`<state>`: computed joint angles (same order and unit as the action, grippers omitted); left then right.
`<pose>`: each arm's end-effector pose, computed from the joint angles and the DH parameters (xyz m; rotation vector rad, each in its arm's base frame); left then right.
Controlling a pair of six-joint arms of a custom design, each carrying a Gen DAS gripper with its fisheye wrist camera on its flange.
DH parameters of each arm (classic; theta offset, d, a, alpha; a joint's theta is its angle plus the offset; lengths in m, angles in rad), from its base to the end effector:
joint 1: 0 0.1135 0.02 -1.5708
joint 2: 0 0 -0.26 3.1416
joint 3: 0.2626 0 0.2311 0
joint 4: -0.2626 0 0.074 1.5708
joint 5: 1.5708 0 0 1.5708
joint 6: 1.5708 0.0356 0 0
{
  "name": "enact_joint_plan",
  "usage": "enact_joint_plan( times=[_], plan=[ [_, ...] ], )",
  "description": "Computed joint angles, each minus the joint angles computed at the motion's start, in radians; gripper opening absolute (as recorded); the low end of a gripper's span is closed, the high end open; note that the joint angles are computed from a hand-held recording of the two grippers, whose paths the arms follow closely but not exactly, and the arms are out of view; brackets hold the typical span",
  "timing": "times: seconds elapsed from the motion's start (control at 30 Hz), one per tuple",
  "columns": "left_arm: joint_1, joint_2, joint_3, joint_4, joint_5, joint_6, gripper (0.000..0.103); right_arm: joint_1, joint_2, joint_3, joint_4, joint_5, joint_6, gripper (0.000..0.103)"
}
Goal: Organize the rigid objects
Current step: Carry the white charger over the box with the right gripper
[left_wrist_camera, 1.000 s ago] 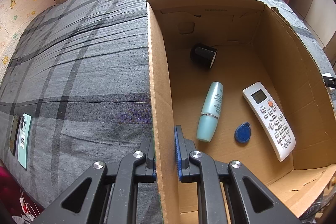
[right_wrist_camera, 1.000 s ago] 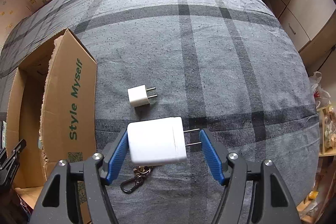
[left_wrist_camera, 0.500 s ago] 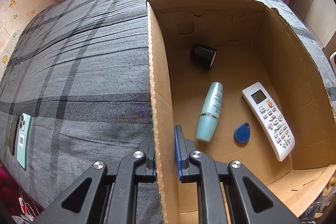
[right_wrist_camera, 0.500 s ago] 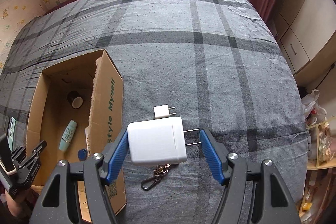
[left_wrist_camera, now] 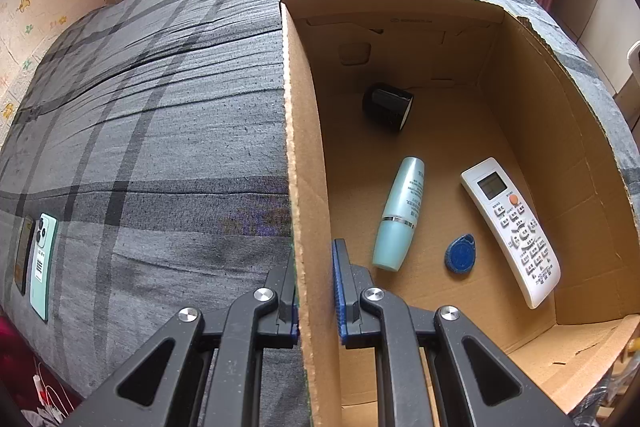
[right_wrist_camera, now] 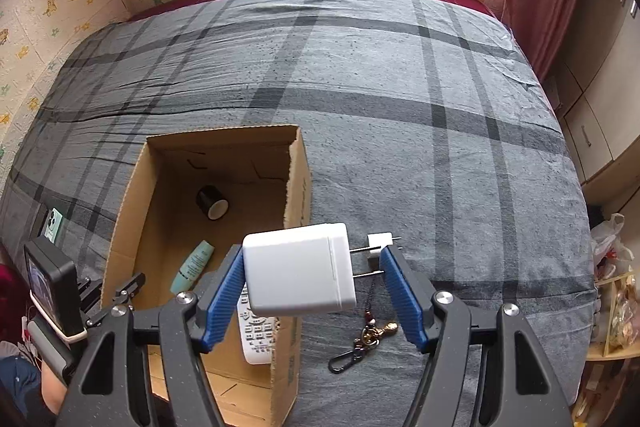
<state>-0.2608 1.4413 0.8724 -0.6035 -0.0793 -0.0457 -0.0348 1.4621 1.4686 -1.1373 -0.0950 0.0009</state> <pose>0.2415 -0.0615 0.2007 0.2719 2.7225 0.0229 0.2612 -0.0057 0.3344 0.0195 2.6979 0.1180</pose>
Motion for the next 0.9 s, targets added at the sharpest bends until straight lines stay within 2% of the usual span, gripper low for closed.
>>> enact_joint_plan(
  times=[0.5,0.9],
  plan=[
    [0.008,-0.004,-0.005,0.004,0.010,-0.001,0.014,0.283,0.069,-0.067,0.102,0.019,0.157,0.072],
    [0.007,-0.007,-0.004,0.002,0.009,0.000,0.014,0.373,0.114,-0.141,0.179,0.032,0.241,0.072]
  ],
)
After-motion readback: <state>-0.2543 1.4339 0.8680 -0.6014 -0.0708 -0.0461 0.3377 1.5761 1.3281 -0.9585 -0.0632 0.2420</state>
